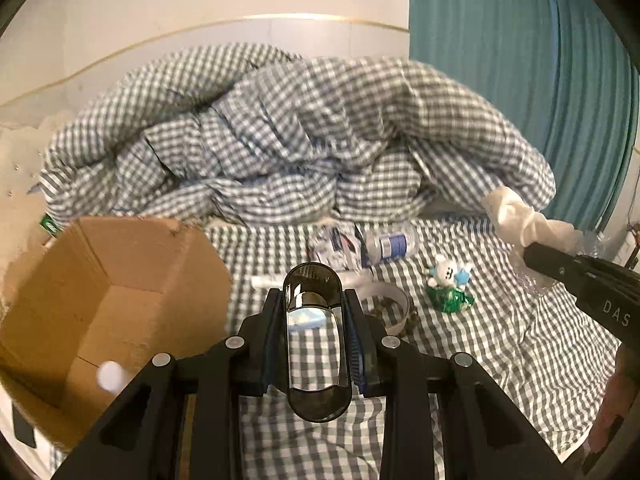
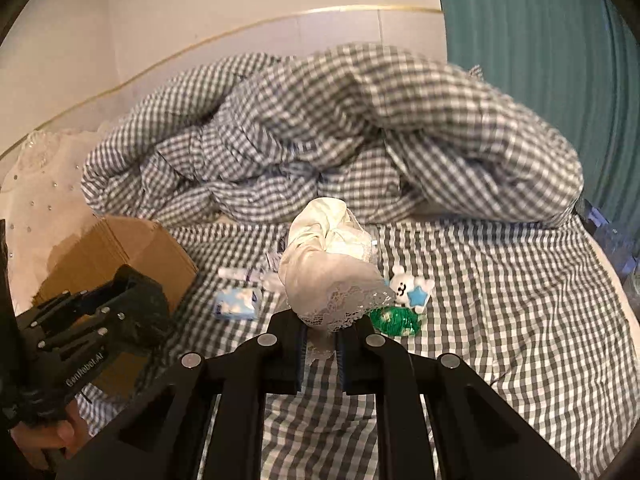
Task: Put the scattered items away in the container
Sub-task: 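Carry both items to the box and open the left tool over it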
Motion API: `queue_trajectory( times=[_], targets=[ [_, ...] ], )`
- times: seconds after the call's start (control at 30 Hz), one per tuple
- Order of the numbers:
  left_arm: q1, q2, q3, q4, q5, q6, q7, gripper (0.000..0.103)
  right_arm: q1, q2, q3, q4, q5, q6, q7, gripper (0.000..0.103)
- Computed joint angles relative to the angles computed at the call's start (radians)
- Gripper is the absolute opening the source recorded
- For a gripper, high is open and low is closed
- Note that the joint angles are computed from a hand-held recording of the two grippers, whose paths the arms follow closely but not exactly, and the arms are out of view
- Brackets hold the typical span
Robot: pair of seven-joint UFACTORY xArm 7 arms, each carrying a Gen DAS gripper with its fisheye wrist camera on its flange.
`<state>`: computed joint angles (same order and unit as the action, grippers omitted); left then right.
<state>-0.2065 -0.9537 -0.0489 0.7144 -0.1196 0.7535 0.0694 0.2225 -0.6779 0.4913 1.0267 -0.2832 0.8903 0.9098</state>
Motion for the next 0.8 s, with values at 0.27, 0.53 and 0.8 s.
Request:
queue_trajectory(
  times=[0.27,0.53,0.8],
  targets=[
    [0.040,-0.034,0.034,0.090,0.020,0.056,0.008,0.030,-0.023,0.002,0.049,0.084,-0.024,0.045,0.012,0.011],
    [0.097,-0.016,0.089,0.177,0.046,0.045,0.054,0.030,-0.060,0.102,0.122,0.210,-0.080,0.045,0.029,0.011],
    [0.197,0.045,0.175,0.227,0.080,0.026,0.109,0.030,-0.052,0.305,0.216,0.373,-0.218,0.043,0.074,0.011]
  ],
)
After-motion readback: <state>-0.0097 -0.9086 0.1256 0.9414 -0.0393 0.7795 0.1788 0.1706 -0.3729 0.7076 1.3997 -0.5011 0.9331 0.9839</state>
